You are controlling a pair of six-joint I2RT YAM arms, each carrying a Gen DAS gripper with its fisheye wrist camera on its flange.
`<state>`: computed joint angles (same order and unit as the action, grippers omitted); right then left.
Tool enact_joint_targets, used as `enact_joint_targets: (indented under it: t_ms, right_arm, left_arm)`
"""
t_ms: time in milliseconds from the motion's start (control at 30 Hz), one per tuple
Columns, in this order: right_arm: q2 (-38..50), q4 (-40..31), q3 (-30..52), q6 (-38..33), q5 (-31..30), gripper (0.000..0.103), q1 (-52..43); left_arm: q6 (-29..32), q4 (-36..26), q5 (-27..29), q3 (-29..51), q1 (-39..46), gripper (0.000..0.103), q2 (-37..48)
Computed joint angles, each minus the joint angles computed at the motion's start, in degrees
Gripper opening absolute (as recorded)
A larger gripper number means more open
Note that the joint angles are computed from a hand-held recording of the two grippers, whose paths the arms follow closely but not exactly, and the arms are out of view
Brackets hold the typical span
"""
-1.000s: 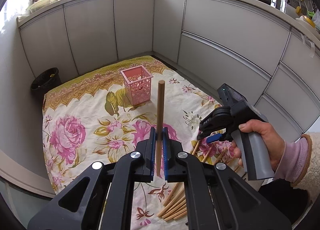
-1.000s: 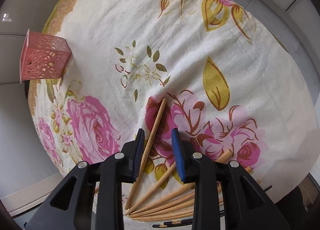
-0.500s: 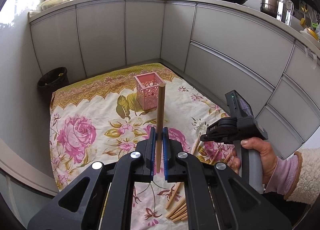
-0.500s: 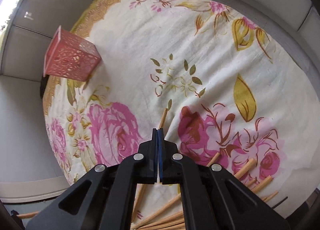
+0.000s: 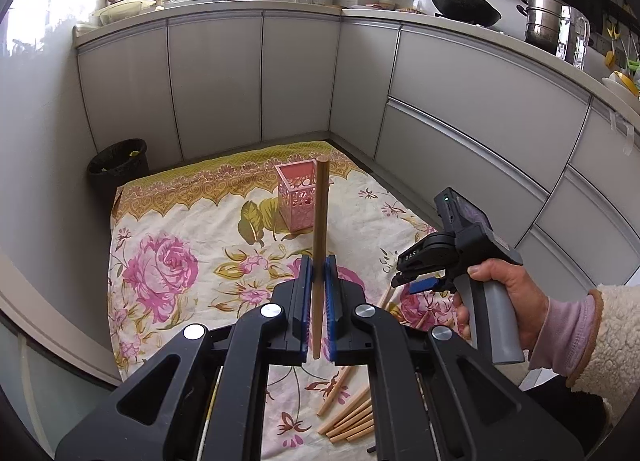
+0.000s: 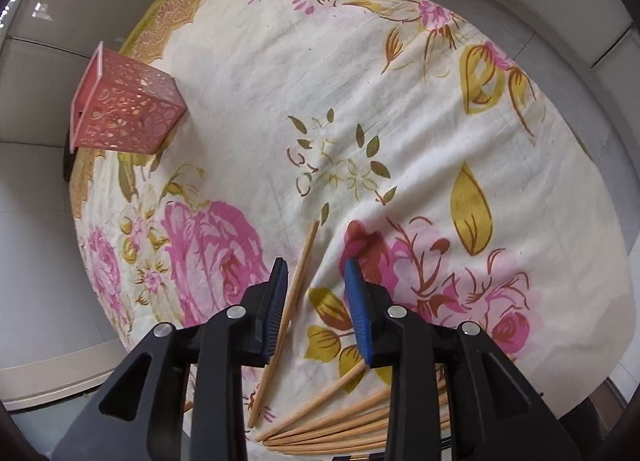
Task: Organize utensils
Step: 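Lift both held chopsticks upright and carry them toward the pink mesh holder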
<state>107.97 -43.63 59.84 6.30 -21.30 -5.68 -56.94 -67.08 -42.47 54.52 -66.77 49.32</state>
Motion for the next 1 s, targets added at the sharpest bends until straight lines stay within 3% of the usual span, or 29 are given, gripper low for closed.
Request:
enact_joint_targets:
  t_ms: [167, 333, 367, 400, 467, 667, 800, 1000]
  right_arm:
    - [3.73, 1.33, 3.16, 3.42, 3.22, 0.032, 5.11]
    - [4.59, -0.73, 5.15, 6.09, 10.94, 0.032, 11.19]
    - [3.86, -0.12, 4.67, 7.0, 12.04, 0.025, 12.02]
    - [3.22, 0.96, 3.98, 7.09, 11.9, 0.01, 12.64]
    - [1.02, 3.7, 1.57, 7.36, 12.22, 0.009, 13.62]
    - [-10.97, 12.17, -10.25, 4.93, -0.73, 0.008, 7.93]
    - [-23.73, 11.56, -16.81, -3.81, -8.58, 0.008, 0.03]
    - [-41.32, -6.11, -14.4, -25.56, -21.25, 0.007, -14.99]
  left_arm:
    - [5.6, 3.16, 2.02, -1.73, 3.79, 0.006, -2.13]
    - [9.12, 4.41, 4.07, -3.15, 7.61, 0.006, -4.86]
    - [9.37, 4.52, 4.22, -3.42, 7.95, 0.006, -5.16]
    - [9.36, 4.53, 4.26, -3.7, 8.19, 0.006, -5.41]
    - [8.7, 4.29, 4.2, -4.11, 8.26, 0.006, -5.67]
    - [1.62, 0.11, 1.02, -3.64, 3.43, 0.006, -5.72]
    - [-7.23, -3.74, -4.46, -2.1, -3.06, 0.006, -4.62]
    - [-21.62, -11.16, -11.27, 2.61, -12.41, 0.006, 3.83]
